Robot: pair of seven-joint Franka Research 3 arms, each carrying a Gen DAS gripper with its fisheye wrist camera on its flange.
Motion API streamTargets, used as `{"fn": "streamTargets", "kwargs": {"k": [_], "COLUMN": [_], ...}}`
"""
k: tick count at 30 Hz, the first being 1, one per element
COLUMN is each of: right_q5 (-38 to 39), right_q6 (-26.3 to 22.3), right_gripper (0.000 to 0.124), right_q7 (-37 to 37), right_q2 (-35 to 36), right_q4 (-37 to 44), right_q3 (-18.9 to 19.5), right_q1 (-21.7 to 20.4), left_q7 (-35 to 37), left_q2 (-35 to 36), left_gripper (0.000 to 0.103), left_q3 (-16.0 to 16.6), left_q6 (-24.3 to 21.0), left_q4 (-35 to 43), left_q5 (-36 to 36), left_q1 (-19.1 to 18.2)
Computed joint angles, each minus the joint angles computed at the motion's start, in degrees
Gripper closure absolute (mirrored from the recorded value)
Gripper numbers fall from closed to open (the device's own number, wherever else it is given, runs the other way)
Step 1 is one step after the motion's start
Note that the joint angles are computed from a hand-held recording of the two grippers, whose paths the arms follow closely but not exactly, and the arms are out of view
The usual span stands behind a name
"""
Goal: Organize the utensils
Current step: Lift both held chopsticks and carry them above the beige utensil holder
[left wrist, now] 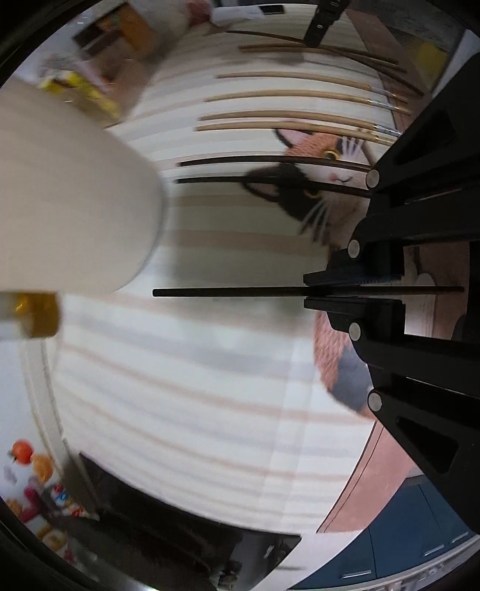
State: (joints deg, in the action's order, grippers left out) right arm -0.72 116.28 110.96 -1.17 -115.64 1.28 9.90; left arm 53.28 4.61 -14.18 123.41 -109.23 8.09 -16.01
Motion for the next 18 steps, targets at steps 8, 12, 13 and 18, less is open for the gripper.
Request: {"fn": "streamTargets", "kwargs": {"k": [8,12,13,18], "right_q5": [2.3,3.8,3.9,4.3], "right_q6": [4.7,7.5,8.0,10.9], "right_gripper": [0.118,0.118,0.118,0.119], "right_q7": [-2.6,-5.2,-5.6,-5.9], "right_q2": [-3.3,-3.7,-3.2,-2.6], "right_q4": [1.5,3.5,4.2,7.1], "right_q3": [1.4,1.7,1.8,2.7], "right_q1": [1.6,2.1,2.2,3.6], "left_q7": [-4.0,-7.0,-7.3,-10.4], "left_q2": [-2.5,-2.0,-1.2,-1.8], "left_gripper": [0.100,0.100,0.100,0.100], "left_q3": [0.3,0.3,0.6,1.1], "left_q6": [1.2,2.1,2.8,5.9], "left_q4": [1.0,2.8,3.8,4.8], "left_q5": [3.1,5.7,6.4,11.3], "left_q1": [0.2,0.0,0.3,0.5]}}
